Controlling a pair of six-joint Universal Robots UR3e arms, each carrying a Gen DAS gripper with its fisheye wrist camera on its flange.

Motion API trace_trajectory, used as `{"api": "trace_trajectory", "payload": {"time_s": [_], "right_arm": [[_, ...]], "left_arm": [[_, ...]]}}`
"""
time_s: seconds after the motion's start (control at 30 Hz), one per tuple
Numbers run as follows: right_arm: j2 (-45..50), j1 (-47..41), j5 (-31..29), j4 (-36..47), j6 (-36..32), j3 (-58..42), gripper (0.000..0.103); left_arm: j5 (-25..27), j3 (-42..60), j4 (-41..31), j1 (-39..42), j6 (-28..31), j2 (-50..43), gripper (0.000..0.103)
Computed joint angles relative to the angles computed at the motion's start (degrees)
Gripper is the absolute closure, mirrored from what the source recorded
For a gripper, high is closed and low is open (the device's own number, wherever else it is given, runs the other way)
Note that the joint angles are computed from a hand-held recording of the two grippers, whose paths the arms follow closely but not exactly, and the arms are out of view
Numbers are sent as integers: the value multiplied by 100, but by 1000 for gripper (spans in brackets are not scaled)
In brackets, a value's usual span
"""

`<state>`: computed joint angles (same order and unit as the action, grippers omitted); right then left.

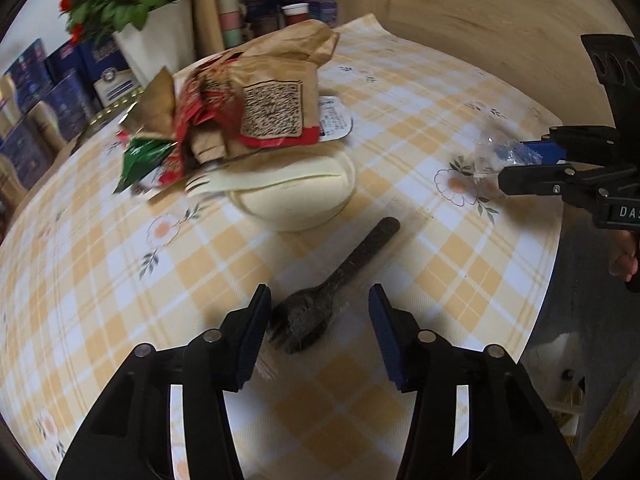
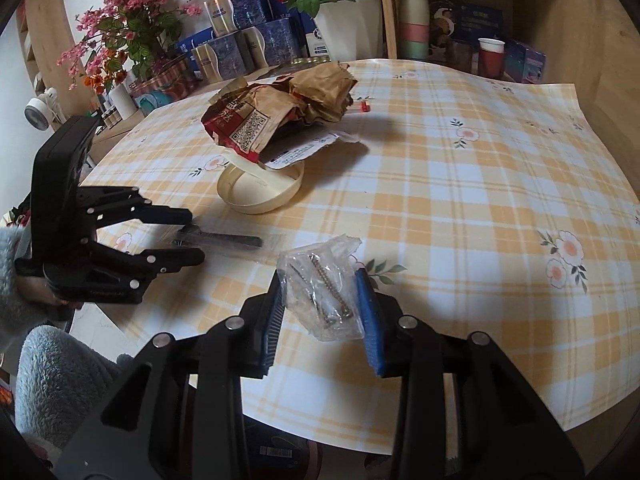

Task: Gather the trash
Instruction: 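Grasp the clear bag of screws with the right tool while the left tool grasps the black spoon, then carry the black spoon over the bin and open the left tool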

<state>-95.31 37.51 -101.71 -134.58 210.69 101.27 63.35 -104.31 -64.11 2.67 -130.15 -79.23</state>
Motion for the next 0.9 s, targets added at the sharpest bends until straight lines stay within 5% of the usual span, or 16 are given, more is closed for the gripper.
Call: {"api": "trace_trajectory", "payload": {"time_s": [0.3,0.37,0.47,0.63,0.8,0.9], "right_arm": [[-151,-10,11,30,89,172,66],[-172,-3,4,51,97,167,66],[-190,19,-38,93,98,134,66],[-284,67,-123,136,150,135,66],[-354,139,-146,177,228,159,66],[-332,239,-176,206,285,88,66]], "left_arm": [[66,470,-95,-329,41,-438,62],[30,523,-198,-340,85,-437,86],[157,594,-369,-511,65,-382,92],[-410,237,-1038,-55,-28,346,93],[-1302,-136,-2261,1004,121,1620,93],[-1815,-89,-3668,1858,595,2452,93]]}}
